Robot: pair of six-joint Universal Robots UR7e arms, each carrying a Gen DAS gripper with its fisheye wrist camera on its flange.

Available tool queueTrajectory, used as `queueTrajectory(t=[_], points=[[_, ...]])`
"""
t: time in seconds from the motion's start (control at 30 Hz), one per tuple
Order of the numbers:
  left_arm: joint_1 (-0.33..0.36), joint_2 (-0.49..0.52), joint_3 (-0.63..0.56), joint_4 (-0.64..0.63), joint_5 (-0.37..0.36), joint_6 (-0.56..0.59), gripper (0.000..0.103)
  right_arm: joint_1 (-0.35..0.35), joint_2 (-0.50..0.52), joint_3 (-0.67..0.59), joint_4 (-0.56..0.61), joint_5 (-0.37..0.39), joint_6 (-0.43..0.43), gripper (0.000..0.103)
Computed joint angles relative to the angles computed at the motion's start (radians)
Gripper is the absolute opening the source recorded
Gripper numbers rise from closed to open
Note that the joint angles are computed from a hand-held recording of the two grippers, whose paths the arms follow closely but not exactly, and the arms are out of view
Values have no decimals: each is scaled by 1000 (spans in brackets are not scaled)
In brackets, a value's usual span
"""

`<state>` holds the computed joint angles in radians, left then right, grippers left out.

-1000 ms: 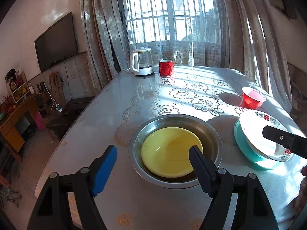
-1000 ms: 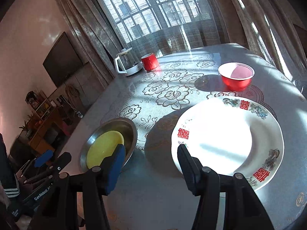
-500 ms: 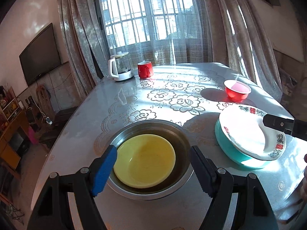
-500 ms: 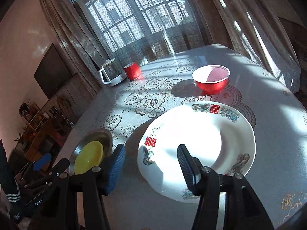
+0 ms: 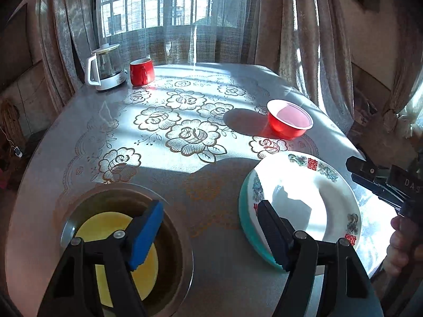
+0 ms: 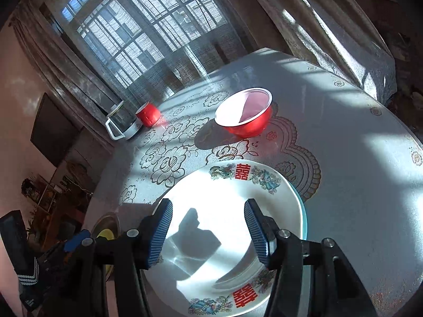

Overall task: Organize plates and bowls
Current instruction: 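Move the left gripper past the plate stack toward the red bowl, then grasp the red bowl rim with the left gripper and lift it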

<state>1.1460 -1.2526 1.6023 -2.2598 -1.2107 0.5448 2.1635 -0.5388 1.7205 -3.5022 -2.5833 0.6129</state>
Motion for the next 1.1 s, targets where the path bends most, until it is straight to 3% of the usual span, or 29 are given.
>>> queueTrajectory(t=[0.17, 0.3, 0.37, 0.47, 0.6, 0.97, 1.03, 1.1], points=[[-14, 120, -117, 108, -37, -94, 64, -62, -64, 44, -48, 34, 13, 57], [-23, 221, -212, 171, -56, -159, 52, -117, -98, 48, -55, 59, 22, 57], [-29, 270, -258, 196, -56, -197, 50, -142, -108, 37, -45, 69, 21, 52], [-27, 342, -346, 275, -108, -254, 40, -175, -115, 12, -21, 85, 17, 47], [-45, 392, -370, 236, -106, -240, 39, -207, -121, -16, 24, 90, 20, 45], [-46, 541, -523, 341, -209, -298, 37, -269, -126, -51, 136, 101, 56, 38], [-46, 561, -540, 370, -215, -296, 21, -279, -128, -53, 161, 114, 61, 32], [-44, 564, -540, 388, -234, -286, 15, -281, -127, -59, 194, 114, 66, 25]])
